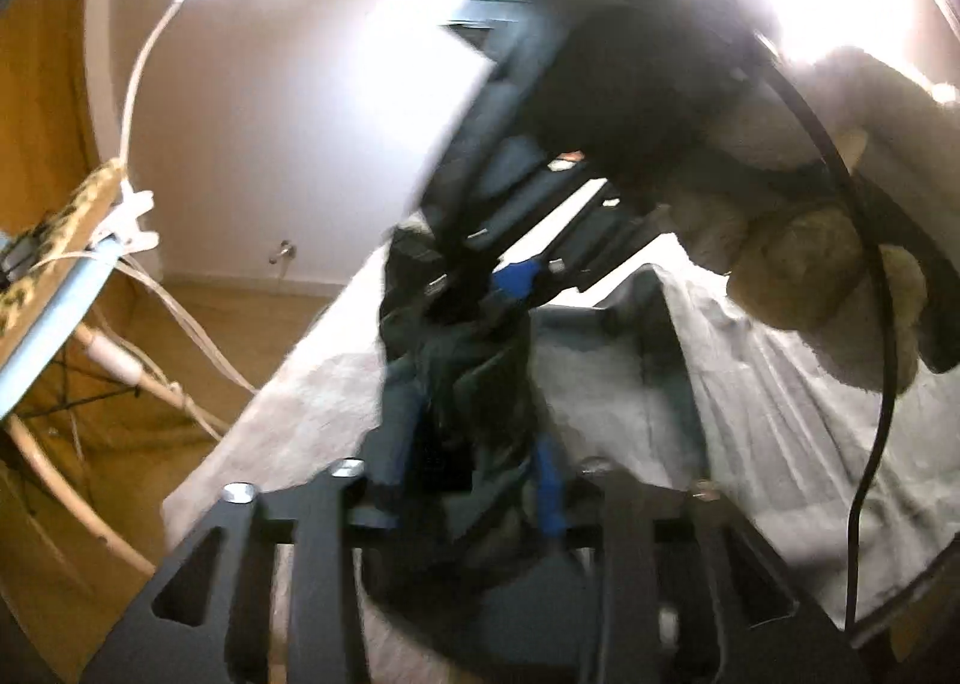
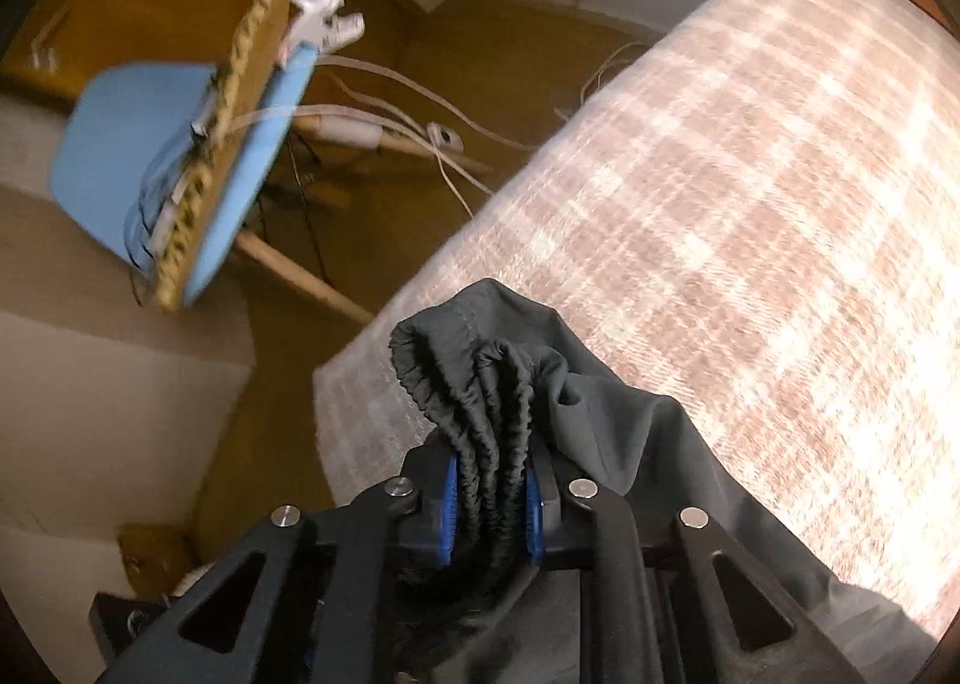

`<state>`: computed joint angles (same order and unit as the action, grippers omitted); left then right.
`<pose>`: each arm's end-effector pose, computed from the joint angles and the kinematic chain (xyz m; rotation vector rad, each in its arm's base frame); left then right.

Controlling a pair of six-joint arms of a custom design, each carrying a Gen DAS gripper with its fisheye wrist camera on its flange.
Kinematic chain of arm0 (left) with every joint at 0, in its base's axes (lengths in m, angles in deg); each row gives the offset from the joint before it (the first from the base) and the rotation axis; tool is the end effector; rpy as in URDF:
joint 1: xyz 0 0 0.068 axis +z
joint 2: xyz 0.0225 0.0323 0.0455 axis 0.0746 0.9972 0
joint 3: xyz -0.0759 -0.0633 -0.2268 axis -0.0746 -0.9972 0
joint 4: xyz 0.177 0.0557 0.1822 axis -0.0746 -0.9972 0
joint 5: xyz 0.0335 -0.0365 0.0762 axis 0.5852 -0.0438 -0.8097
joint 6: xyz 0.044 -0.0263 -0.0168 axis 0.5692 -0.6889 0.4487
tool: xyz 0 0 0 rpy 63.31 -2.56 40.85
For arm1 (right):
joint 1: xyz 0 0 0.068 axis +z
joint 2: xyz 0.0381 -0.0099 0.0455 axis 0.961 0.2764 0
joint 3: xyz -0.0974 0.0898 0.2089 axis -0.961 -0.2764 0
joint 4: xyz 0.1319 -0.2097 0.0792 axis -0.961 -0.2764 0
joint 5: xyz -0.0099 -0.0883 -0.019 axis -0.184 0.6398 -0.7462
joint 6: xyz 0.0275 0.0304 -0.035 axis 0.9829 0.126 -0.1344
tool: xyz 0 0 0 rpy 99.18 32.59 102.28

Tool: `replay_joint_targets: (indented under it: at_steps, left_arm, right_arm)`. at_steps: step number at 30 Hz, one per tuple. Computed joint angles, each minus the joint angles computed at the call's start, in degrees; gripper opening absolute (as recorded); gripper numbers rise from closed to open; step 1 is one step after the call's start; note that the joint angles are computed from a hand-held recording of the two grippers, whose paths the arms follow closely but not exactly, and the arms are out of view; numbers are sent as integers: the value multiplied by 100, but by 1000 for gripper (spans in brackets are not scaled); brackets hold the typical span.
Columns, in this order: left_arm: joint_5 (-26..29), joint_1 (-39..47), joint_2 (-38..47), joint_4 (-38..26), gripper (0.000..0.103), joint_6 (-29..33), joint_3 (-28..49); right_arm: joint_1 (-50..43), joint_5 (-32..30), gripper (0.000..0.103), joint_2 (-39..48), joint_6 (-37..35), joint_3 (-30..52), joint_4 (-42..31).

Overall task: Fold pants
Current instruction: 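Release the waistband with the left tool while the right tool keeps holding it, then drag the waistband with the right tool across the trousers on the bed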

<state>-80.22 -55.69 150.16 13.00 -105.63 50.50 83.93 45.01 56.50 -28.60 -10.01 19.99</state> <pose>0.1117 -0.1474 0.0667 0.1410 2.2008 -0.0633 0.2944 0.0716 0.0329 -0.5963 2.9086 0.8879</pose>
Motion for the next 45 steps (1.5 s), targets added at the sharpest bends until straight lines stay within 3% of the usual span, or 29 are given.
replay_joint_targets:
  at_steps: [1, 5, 12, 17, 20, 25, 30, 33, 36, 43, 45]
  left_arm:
    - [26, -19, -273, -5, 49, -113, -176]
    - [513, 257, -1466, -346, 50, -380, -720]
    - [1155, 665, -3460, -1941, 50, -148, -727]
    - [995, 206, -3877, -2907, 52, -56, -135]
    - [1377, 176, -3863, -3156, 52, 397, 237]
    - [1840, -339, -3393, -3605, 52, 937, 973]
    - [2071, -409, -3440, -4174, 52, 962, 1560]
    - [1675, -462, -2863, -4406, 52, 992, 2153]
    - [1832, -367, -2020, -4180, 52, 1094, 2654]
    - [3049, -349, 840, -2816, 52, 1279, 3866]
    - [3225, -436, 1600, -2685, 52, 1265, 4307]
  right_arm:
    - [-94, -124, 16, -46, 0, -45, 13]
    - [-536, -557, 16, -401, -187, -254, -174]
    - [-1642, -1134, 16, -1339, -990, -722, -975]
    - [-2889, -1302, 15, -1715, -2259, -805, -2172]
    - [-3693, -1286, 15, -1865, -3151, -769, -2912]
    - [-5102, -1231, 15, -1434, -4497, -119, -4240]
    - [-6439, -724, 15, -960, -5640, 564, -5139]
    - [-7139, -324, 15, -681, -6108, 817, -5299]
    - [-7778, 104, 15, -223, -6291, 1158, -5240]
    - [-8566, 669, 15, 974, -6223, 2115, -4893]
    - [-8610, 703, 15, 1296, -6094, 2310, -4756]
